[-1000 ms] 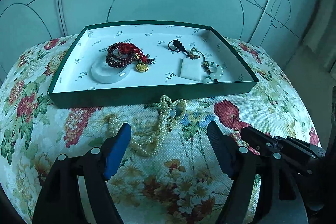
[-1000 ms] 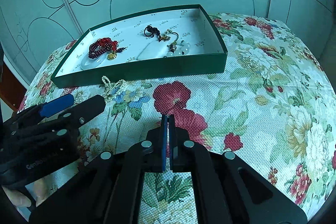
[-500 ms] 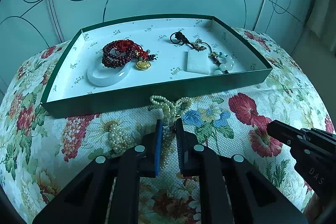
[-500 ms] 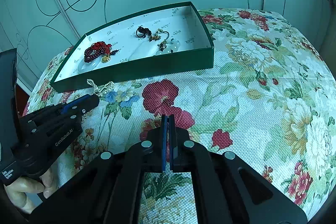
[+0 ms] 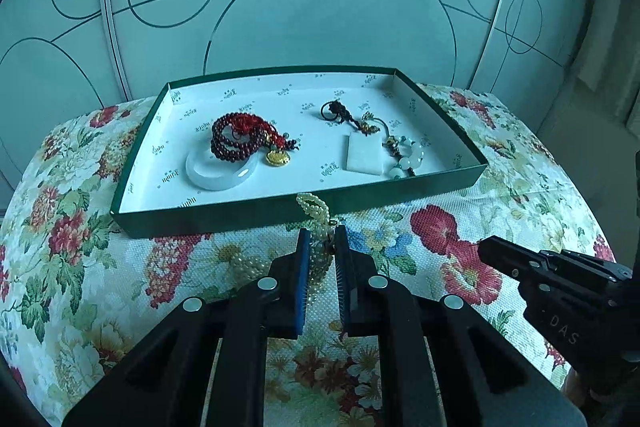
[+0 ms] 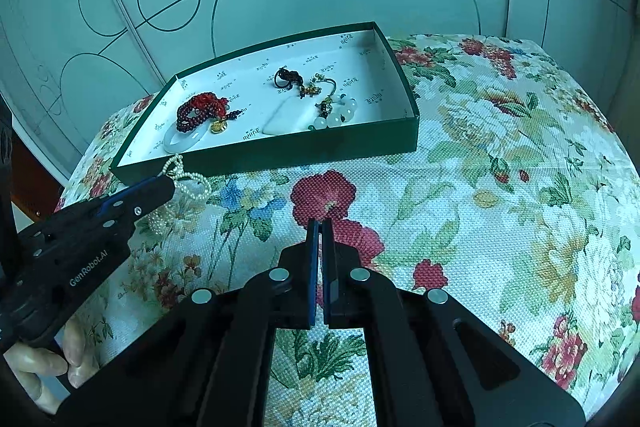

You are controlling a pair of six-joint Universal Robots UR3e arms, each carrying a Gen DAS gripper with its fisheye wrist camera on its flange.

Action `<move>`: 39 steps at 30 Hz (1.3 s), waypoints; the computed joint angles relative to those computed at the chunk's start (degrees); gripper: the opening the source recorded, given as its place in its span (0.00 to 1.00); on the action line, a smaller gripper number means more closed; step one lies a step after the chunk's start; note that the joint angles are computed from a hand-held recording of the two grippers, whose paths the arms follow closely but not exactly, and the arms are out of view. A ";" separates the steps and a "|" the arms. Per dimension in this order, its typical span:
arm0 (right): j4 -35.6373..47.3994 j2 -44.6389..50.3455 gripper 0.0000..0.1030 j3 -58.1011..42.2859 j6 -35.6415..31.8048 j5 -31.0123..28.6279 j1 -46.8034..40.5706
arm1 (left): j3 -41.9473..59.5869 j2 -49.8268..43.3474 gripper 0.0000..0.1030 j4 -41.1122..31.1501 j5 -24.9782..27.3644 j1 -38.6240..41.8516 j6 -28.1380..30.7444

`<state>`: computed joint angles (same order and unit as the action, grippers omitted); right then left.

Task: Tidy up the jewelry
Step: 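Carry the pearl necklace into the box with the left tool and release it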

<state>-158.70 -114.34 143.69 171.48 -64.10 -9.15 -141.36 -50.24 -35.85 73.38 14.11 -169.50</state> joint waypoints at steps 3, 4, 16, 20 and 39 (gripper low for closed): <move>0.69 -0.30 0.02 -1.38 0.28 0.23 0.42 | 2.45 1.59 0.12 -2.42 -1.47 1.29 -0.14; 0.90 -0.36 0.02 -2.03 0.45 0.34 0.57 | 3.56 1.68 0.12 -3.10 -1.93 1.60 -0.21; -1.73 9.34 0.02 -18.93 5.28 -0.05 4.77 | 15.93 -10.21 0.12 2.84 -2.18 1.18 -2.28; -4.25 17.08 0.02 -26.35 7.51 -3.04 8.14 | 20.22 -17.43 0.12 6.92 -0.71 -0.68 -3.98; -6.71 42.91 0.02 -41.76 9.51 -13.20 15.39 | 22.57 -41.90 0.12 20.25 6.21 -4.60 -5.39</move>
